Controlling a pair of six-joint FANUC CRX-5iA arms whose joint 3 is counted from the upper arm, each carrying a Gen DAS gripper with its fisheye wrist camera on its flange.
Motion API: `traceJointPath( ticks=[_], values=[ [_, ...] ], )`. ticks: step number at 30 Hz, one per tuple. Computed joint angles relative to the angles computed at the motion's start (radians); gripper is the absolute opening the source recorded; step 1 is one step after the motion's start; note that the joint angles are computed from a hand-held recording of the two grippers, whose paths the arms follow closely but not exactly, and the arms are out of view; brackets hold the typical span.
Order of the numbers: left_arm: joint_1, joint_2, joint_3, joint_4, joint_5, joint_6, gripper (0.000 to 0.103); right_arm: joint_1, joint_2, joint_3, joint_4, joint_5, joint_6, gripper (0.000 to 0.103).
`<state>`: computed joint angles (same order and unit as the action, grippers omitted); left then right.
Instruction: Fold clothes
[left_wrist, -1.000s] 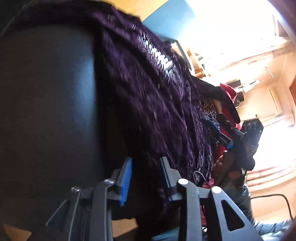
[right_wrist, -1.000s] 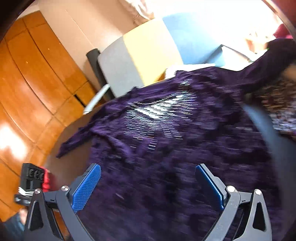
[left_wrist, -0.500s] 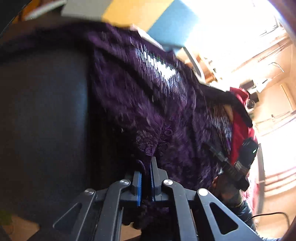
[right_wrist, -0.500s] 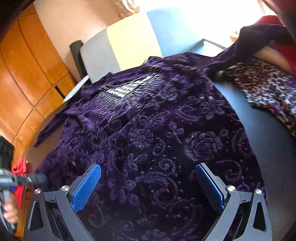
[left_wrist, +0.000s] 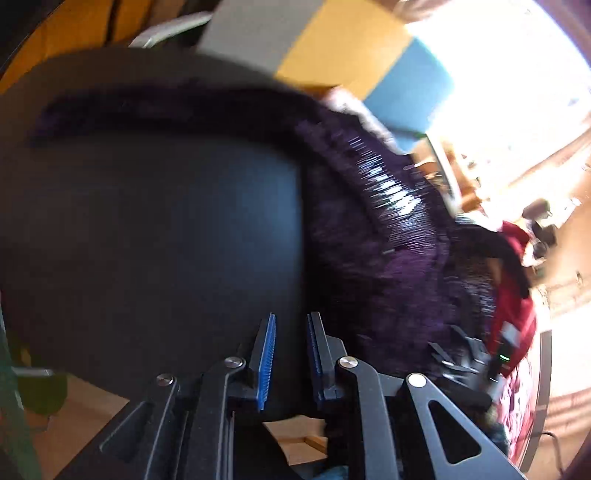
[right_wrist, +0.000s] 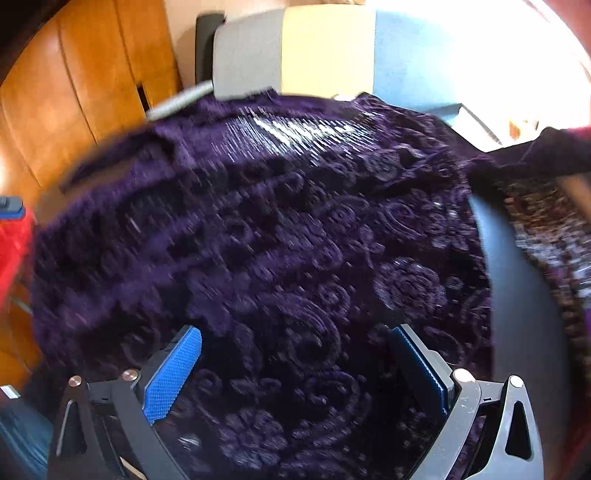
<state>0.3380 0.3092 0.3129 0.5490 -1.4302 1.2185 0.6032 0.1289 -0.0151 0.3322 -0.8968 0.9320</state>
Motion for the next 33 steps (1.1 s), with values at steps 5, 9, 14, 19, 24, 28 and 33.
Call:
traceJointPath(
  ticks=[5,9,14,19,24,28,33],
  values=[
    [-0.038,-0.014,-0.121,0.103,0.05,-0.098,0.018,-0.034,-0.048,-0.073,0.054,-0.012,-0.135,0.103],
    [-0.096,-0.018,-0.136,0.118,0.041,-0.241,0.019,-0.029,-0.042,-0.088,0.097,-0.003,-0.192,0.103],
    [-0.138,-0.005,-0.122,0.116,-0.05,-0.323,0.021,-0.015,-0.056,-0.127,0.155,0.028,-0.275,0.103],
    [-0.166,-0.009,-0.106,0.075,-0.041,-0.348,0.006,-0.01,-0.039,-0.124,0.196,0.027,-0.342,0.103],
    [-0.12,-0.013,-0.071,0.097,-0.029,-0.3,0.001,-0.012,-0.03,-0.116,0.203,0.023,-0.349,0.103],
    [-0.014,-0.027,-0.056,0.249,-0.075,-0.313,0.0,-0.009,-0.026,-0.109,0.195,0.022,-0.334,0.103],
    [0.077,-0.057,-0.124,0.407,-0.108,-0.328,0.001,-0.007,-0.023,-0.11,0.201,0.025,-0.335,0.103]
  ],
)
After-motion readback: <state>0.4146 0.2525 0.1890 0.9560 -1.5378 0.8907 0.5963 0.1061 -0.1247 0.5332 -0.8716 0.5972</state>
